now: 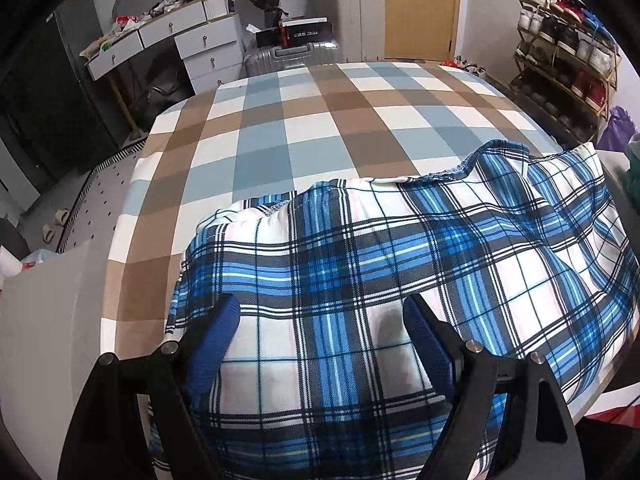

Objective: Fold large clothes

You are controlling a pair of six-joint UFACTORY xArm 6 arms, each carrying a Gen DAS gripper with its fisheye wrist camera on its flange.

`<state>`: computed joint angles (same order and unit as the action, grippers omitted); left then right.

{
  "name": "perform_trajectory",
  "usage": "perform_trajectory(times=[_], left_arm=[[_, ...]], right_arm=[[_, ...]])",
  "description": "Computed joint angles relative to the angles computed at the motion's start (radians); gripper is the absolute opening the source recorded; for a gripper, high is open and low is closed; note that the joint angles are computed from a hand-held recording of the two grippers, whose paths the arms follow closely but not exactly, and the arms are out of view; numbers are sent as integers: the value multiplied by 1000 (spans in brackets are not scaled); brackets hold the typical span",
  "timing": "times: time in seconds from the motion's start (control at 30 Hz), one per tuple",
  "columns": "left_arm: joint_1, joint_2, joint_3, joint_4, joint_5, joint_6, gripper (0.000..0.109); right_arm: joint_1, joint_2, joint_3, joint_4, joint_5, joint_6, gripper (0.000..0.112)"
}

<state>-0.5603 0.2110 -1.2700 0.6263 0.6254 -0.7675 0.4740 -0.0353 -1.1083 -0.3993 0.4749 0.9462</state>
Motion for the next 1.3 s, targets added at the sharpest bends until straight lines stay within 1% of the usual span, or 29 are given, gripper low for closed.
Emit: perform_trajectory(times=[0.03,0.07,0.13,0.2,0.27,0.37,0.4,0.43,0.47,0.5,0.53,0.57,0.6,0.63,0.7,0.73,0.8,0.87,0.9,1.0,1.03,1.1,1.13,1.17,1.2,1.23,1.3], left_arm=[[-4,9,-10,-5,12,1,81],[-6,15,-16,-11,19,3,81],[-13,33,-34,-32,35,14,81],[-17,36,-35,-38,32,16,81],[-21,38,-33,-48,11,35,81],[-38,51,-49,16,28,16,81],[-44,58,-57,40,41,11,81],[-53,69,-69,63,61,8,81],[-56,76,-76,68,70,15,81],[-59,81,-79,65,71,30,81],[-62,80,-76,66,61,44,81],[-64,79,-74,74,58,48,81],[-68,80,-73,92,64,44,81],[-70,83,-75,101,71,44,81],[-72,93,-86,91,92,57,81],[-70,97,-90,77,98,64,82],[-60,99,-93,29,91,78,82],[-52,98,-92,-12,82,90,81],[-50,98,-91,-28,78,96,81],[-49,97,-88,-35,73,100,81],[-50,96,-87,-30,73,98,81],[-52,97,-87,-21,76,96,81],[-52,97,-88,-19,77,96,82],[-52,98,-88,-19,78,96,82],[-52,97,-88,-20,77,96,82],[-52,98,-88,-20,78,96,82],[-53,97,-88,-15,82,92,82]], right_arm=[[8,-13,9,-47,47,23,86],[21,-8,1,-79,107,4,86],[53,25,-40,-121,244,-85,84],[90,69,-86,-174,349,-150,81],[109,103,-116,-164,401,-215,81],[110,140,-142,-113,428,-272,69],[98,147,-140,-56,406,-299,59],[86,152,-136,-17,384,-314,47],[74,146,-121,16,344,-321,42],[59,137,-98,69,284,-341,27],[52,135,-91,109,266,-356,20],[47,133,-88,121,261,-351,20],[42,124,-80,139,253,-350,12],[41,114,-72,123,253,-332,5],[32,78,-36,114,223,-301,5],[27,53,-15,106,217,-261,3],[15,18,21,112,197,-232,3],[9,-18,52,168,186,-269,3],[18,-47,73,157,178,-251,2],[19,-106,105,138,197,-226,2],[21,-114,106,119,214,-203,2],[44,-108,85,20,298,-124,1],[58,-98,67,-32,361,-87,0],[72,-93,56,-49,422,-72,0],[75,-87,52,-40,447,-77,0],[79,-88,53,-39,446,-73,1],[94,-112,64,-74,407,-41,4]])
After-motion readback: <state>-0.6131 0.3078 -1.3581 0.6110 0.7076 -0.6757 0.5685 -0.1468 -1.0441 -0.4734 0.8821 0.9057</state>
